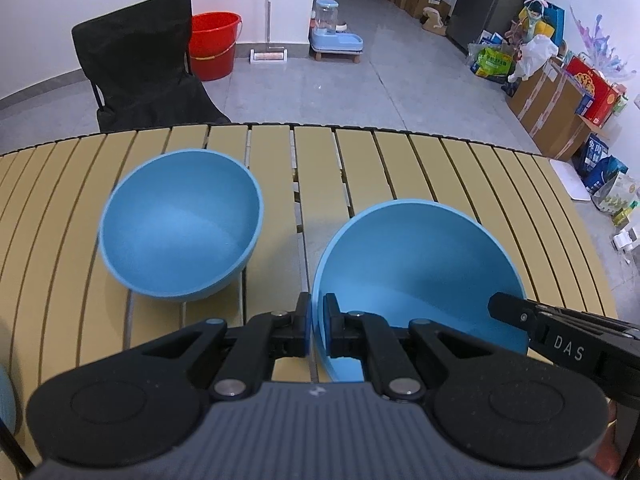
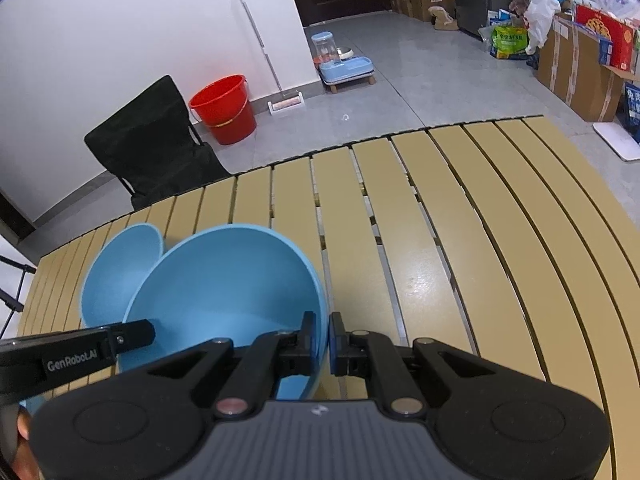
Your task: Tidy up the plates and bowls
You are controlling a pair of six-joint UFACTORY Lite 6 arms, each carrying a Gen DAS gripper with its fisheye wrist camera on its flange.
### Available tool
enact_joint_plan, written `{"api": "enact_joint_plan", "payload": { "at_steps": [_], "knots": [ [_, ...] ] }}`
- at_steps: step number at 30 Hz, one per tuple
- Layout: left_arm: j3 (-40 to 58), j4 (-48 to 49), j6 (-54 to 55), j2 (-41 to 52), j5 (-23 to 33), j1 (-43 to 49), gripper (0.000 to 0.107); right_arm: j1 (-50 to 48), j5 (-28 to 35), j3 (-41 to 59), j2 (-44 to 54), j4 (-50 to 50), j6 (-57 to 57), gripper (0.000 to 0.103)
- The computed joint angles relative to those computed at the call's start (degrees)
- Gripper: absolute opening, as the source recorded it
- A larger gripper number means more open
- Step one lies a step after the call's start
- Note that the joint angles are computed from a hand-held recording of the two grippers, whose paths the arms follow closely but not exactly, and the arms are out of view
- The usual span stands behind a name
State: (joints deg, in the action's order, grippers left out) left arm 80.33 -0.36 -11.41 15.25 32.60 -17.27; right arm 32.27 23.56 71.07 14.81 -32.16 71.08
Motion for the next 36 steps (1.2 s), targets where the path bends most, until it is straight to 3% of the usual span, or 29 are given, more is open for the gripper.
{"api": "enact_joint_plan", "payload": {
  "at_steps": [20, 36],
  "knots": [
    [-17.7, -7.8, 9.9, -23.3, 3.0, 9.4, 0.007, 13.9, 11.5, 6.6, -1.5, -6.1, 9.8, 0.006],
    [-22.9, -18.9, 28.0, -35.0, 10.7, 27.3, 0.007, 25.6, 20.4, 21.5, 7.4, -7.0, 12.9, 0.006]
  ]
}}
